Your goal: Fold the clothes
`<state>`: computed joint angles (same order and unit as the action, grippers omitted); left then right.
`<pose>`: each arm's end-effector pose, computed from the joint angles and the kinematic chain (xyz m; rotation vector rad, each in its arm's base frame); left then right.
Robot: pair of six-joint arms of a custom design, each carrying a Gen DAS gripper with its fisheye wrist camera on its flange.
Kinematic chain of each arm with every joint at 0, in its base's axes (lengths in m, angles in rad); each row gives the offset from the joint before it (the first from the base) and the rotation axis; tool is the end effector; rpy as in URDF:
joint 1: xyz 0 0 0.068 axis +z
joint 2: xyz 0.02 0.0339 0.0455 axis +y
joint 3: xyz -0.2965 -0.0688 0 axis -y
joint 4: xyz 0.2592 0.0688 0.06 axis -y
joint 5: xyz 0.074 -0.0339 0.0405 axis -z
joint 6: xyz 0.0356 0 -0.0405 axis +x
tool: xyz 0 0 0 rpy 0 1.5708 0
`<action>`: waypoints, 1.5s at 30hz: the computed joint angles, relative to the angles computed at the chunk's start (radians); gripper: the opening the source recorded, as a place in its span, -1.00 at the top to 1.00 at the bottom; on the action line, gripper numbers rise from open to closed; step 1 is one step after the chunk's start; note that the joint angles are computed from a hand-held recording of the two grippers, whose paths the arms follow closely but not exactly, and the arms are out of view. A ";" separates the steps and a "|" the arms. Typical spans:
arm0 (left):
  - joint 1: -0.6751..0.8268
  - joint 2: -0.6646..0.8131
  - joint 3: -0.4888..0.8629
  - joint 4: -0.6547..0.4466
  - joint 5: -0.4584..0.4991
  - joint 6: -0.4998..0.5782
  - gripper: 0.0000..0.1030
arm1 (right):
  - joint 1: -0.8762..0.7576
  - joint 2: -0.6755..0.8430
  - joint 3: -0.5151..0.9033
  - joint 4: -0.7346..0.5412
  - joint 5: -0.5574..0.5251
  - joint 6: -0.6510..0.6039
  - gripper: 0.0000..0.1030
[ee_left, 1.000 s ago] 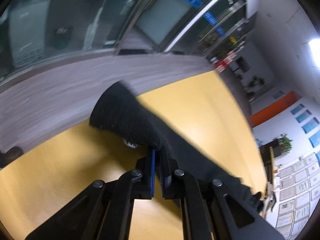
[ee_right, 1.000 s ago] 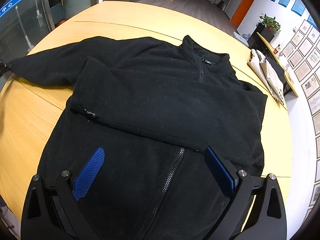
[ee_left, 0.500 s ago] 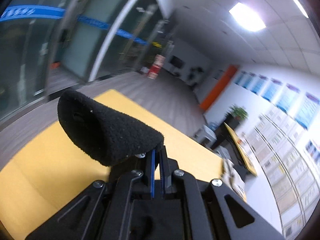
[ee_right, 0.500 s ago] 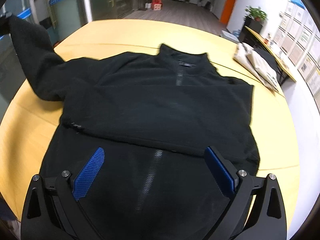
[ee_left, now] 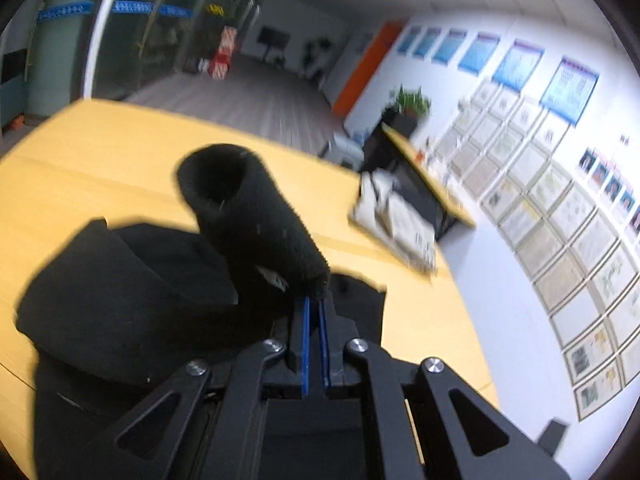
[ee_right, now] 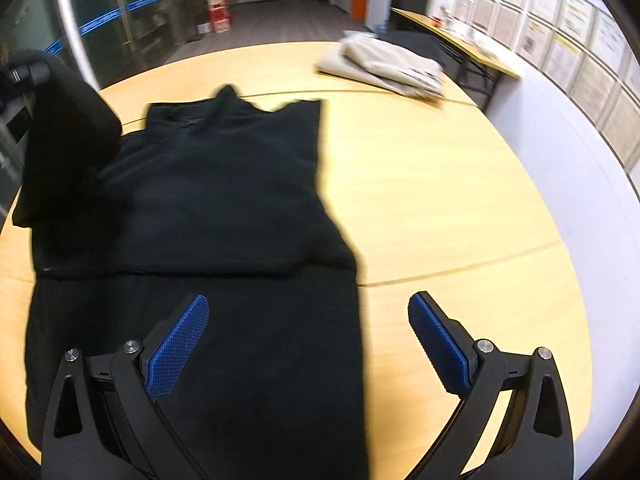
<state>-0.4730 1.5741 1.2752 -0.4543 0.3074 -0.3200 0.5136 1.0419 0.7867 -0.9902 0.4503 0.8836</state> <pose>0.3201 -0.1759 0.3172 0.3436 2.3781 -0.7437 0.1559 0.0701 0.2616 0.5748 2.5396 -0.1816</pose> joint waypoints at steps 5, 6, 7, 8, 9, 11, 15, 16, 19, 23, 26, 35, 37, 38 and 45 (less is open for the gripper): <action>-0.151 0.085 -0.056 0.072 -0.102 -0.048 0.93 | -0.208 -0.156 -0.108 0.013 -0.085 -0.152 -0.97; -0.175 0.087 -0.069 0.080 -0.119 -0.056 0.93 | -0.247 -0.175 -0.123 0.022 -0.103 -0.189 -0.97; -0.191 0.083 -0.088 0.089 -0.131 -0.058 0.92 | -0.286 -0.192 -0.137 0.031 -0.122 -0.226 -0.97; -0.208 0.080 -0.107 0.099 -0.142 -0.060 0.92 | -0.311 -0.200 -0.146 0.045 -0.136 -0.255 -0.97; -0.220 0.073 -0.123 0.104 -0.150 -0.059 0.92 | -0.331 -0.205 -0.153 0.063 -0.152 -0.278 -0.97; -0.240 0.060 -0.149 0.111 -0.168 -0.050 0.92 | -0.356 -0.204 -0.164 0.109 -0.186 -0.304 -0.97; -0.196 -0.032 -0.233 0.088 -0.161 0.016 0.88 | -0.373 -0.140 -0.173 0.244 -0.269 -0.319 -0.97; -0.172 -0.065 -0.255 0.075 -0.150 0.038 0.79 | -0.368 -0.114 -0.173 0.286 -0.287 -0.313 -0.97; -0.062 -0.169 -0.323 0.042 -0.106 0.116 0.50 | -0.347 -0.012 -0.162 0.430 -0.349 -0.289 -0.99; 0.167 -0.233 -0.396 0.008 -0.048 0.282 0.38 | -0.303 0.153 -0.130 0.622 -0.418 -0.234 -1.00; 0.328 -0.144 -0.392 0.030 -0.022 0.383 0.38 | -0.282 0.266 -0.116 0.726 -0.442 -0.185 -1.00; 0.539 0.177 -0.276 0.085 0.046 0.555 0.47 | -0.210 0.311 -0.069 0.797 -0.397 -0.098 -1.00; 0.550 0.187 -0.279 0.097 0.065 0.566 0.47 | -0.158 0.281 -0.027 0.694 -0.342 -0.113 -1.00; 0.553 0.190 -0.281 0.101 0.070 0.566 0.47 | -0.129 0.291 -0.006 0.655 -0.321 -0.118 -1.00; 0.567 0.209 -0.275 0.110 0.087 0.551 0.47 | -0.149 0.468 0.010 0.681 -0.298 0.014 -0.89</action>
